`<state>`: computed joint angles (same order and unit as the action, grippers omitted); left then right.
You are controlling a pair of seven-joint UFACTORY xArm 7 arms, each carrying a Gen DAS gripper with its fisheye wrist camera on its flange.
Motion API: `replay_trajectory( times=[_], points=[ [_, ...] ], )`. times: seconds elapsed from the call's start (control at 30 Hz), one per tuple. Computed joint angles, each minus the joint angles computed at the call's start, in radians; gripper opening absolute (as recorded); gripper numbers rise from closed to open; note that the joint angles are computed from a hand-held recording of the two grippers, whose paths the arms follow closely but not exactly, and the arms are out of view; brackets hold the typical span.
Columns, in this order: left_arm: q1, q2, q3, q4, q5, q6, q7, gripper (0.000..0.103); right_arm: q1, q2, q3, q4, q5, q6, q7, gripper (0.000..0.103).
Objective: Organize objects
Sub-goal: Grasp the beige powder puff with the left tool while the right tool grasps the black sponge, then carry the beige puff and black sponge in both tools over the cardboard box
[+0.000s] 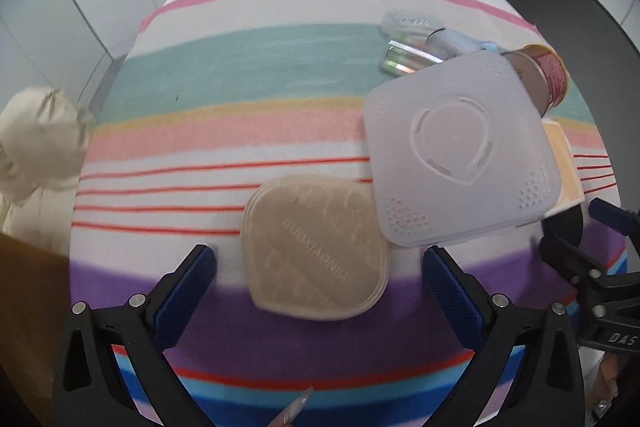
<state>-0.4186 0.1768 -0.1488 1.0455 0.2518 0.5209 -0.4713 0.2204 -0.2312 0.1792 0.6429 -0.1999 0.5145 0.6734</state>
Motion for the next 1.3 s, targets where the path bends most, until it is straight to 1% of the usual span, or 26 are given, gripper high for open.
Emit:
replay_trajectory(
  times=[0.07,0.1,0.13,0.17,0.2,0.23,0.27,0.3,0.43,0.53,0.67,0.73,0.83,0.93,1.0,1.13,1.2,1.3],
  points=[
    [-0.002,0.004,0.005,0.001,0.012,-0.014,-0.011,0.103,-0.009,0.008,0.013,0.009,-0.035,0.012,0.025,0.101],
    [-0.004,0.004,0.007,0.001,0.020,-0.017,-0.021,0.103,-0.015,0.011,0.020,0.016,-0.059,0.024,0.045,0.095],
    [-0.006,0.005,0.010,0.001,0.029,-0.019,-0.032,0.103,-0.022,0.010,0.028,0.020,-0.089,0.036,0.071,0.093],
    [-0.007,0.006,0.009,0.004,0.031,-0.022,-0.035,0.100,-0.019,0.007,0.024,0.018,-0.091,0.031,0.071,0.087],
    [-0.008,0.003,0.011,0.001,0.040,-0.030,-0.041,0.093,-0.019,0.003,0.023,0.017,-0.100,0.030,0.076,0.081],
    [-0.010,-0.005,0.013,-0.007,0.053,-0.045,-0.051,0.081,-0.016,-0.003,0.021,0.015,-0.102,0.030,0.074,0.076],
    [-0.012,-0.009,0.014,-0.009,0.063,-0.048,-0.059,0.074,-0.015,-0.006,0.021,0.014,-0.106,0.028,0.072,0.066],
    [-0.012,-0.009,0.013,-0.004,0.065,-0.045,-0.063,0.063,-0.013,-0.009,0.021,0.015,-0.109,0.027,0.067,0.055],
    [-0.001,-0.010,0.003,0.015,0.024,0.001,-0.040,0.059,-0.006,-0.007,0.018,0.024,-0.104,0.036,0.048,0.054],
    [0.004,-0.016,0.001,0.024,0.002,0.034,-0.040,0.058,0.001,-0.019,0.009,0.021,-0.072,0.049,0.032,0.053],
    [0.000,-0.035,0.003,0.029,0.026,0.064,-0.072,0.058,-0.005,-0.045,0.014,0.028,-0.062,0.075,0.042,0.053],
    [-0.007,-0.050,0.007,0.039,0.071,0.100,-0.125,0.058,-0.006,-0.059,0.015,0.041,-0.058,0.095,0.039,0.053],
    [-0.006,-0.071,0.002,0.058,0.108,0.140,-0.144,0.058,-0.010,-0.072,0.021,0.070,-0.062,0.122,0.038,0.053],
    [0.008,-0.102,-0.005,0.070,0.100,0.149,-0.129,0.058,-0.012,-0.079,0.025,0.117,-0.062,0.169,0.038,0.053],
    [0.018,-0.122,-0.012,0.093,0.072,0.168,-0.102,0.058,-0.013,-0.084,0.028,0.154,-0.063,0.204,0.038,0.053],
    [0.029,-0.147,-0.021,0.162,0.064,0.223,-0.091,0.058,-0.016,-0.092,0.041,0.231,-0.084,0.272,0.043,0.053],
    [0.031,-0.172,-0.025,0.189,0.104,0.245,-0.117,0.058,-0.017,-0.099,0.047,0.274,-0.097,0.306,0.048,0.053],
    [0.041,-0.200,-0.032,0.236,0.113,0.270,-0.105,0.058,-0.018,-0.101,0.055,0.354,-0.111,0.362,0.052,0.053]
  ],
)
